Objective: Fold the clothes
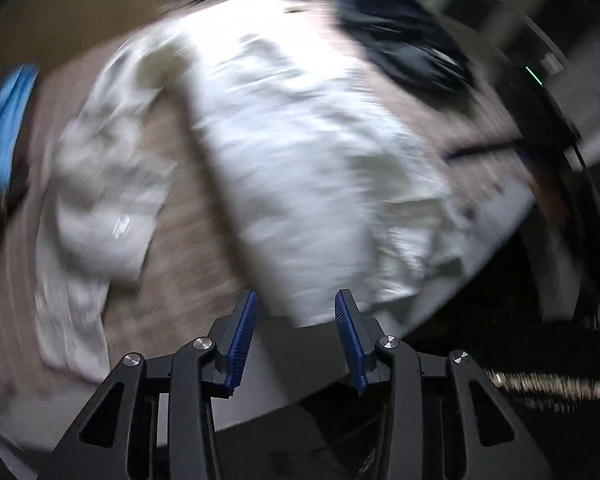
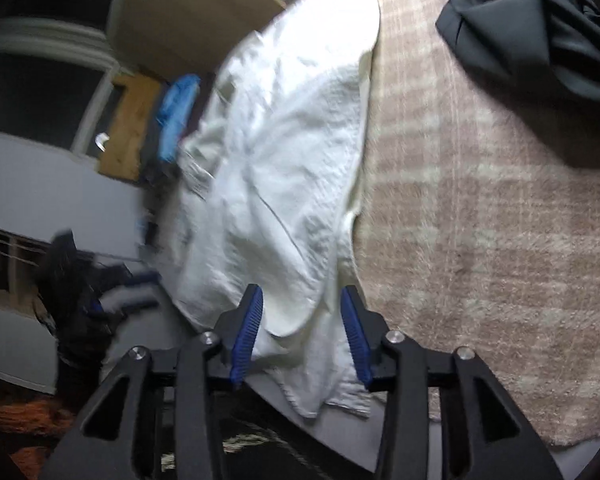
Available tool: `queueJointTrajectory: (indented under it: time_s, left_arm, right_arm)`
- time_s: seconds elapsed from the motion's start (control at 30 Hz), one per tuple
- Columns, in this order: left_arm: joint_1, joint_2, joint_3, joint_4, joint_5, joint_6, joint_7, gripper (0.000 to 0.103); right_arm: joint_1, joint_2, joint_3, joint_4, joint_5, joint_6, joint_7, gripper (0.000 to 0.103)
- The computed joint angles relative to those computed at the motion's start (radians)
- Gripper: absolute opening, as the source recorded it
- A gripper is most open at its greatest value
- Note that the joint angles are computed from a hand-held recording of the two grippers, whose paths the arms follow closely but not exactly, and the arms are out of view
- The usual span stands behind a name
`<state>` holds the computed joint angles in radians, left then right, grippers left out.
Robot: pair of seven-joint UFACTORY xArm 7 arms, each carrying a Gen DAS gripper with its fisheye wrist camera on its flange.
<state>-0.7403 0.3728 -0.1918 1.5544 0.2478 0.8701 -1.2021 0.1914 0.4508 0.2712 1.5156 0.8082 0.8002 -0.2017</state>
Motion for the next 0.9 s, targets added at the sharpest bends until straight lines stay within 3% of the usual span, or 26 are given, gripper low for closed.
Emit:
queueJointTrajectory:
  time_s: [0.1,0.2,0.23,0.27,0.3,0.4,0.5,0.57,0.63,0.7,0.8,0.9]
  left_arm:
    - [0.021,-0.034,0.003,-0.131,-0.032,-0.152,-0.079,0.039]
    - [0.037,-0.02,0.004,-0.19,-0.048,-0.322,-0.113,0.036]
    - [0.043,-0.005,0.0,-0.183,-0.058,-0.338,-0.099,0.032]
    - [0.049,0.014,-0.006,-0.162,-0.072,-0.326,-0.073,0.019]
    - [0.052,0.033,-0.011,-0.138,-0.084,-0.308,-0.047,0.012]
    - [0.048,0.066,-0.011,-0.092,-0.104,-0.264,0.007,0.012]
    - [0.047,0.073,-0.012,-0.075,-0.128,-0.237,0.045,0.011]
    - [0.046,0.082,-0.014,-0.055,-0.136,-0.205,0.077,0.01]
    - [0.039,0.084,-0.011,-0.035,-0.134,-0.167,0.099,0.01]
    - [0.027,0.074,-0.002,-0.023,-0.12,-0.128,0.103,0.01]
    - [0.01,0.057,0.012,0.001,-0.082,-0.059,0.099,0.013]
    - [-0.018,0.074,0.024,0.09,-0.005,0.029,0.119,0.022]
  right_arm:
    - [0.003,0.021,0.006,0.015,-0.005,0.036,0.007,0.04]
    - [0.03,0.019,0.001,0.014,-0.034,-0.002,0.011,0.04]
    - [0.042,0.018,-0.004,0.015,-0.055,-0.022,0.019,0.04]
    - [0.047,0.025,0.002,0.025,-0.059,-0.042,0.006,0.04]
    - [0.046,0.038,0.015,0.041,-0.051,-0.063,-0.021,0.04]
    - [0.059,0.085,0.034,0.105,-0.064,-0.094,-0.066,0.04]
    - [0.114,0.132,-0.01,0.198,-0.239,0.039,0.012,0.036]
    - [0.129,0.089,-0.039,0.171,-0.347,0.153,0.049,0.021]
    - [0.151,0.04,-0.076,0.138,-0.44,0.269,0.074,0.021]
    - [0.109,-0.023,-0.069,0.077,-0.415,0.318,0.11,0.021]
    - [0.098,-0.104,-0.092,0.007,-0.405,0.212,0.181,0.021]
    - [0.077,-0.126,-0.087,-0.012,-0.335,0.057,0.203,0.033]
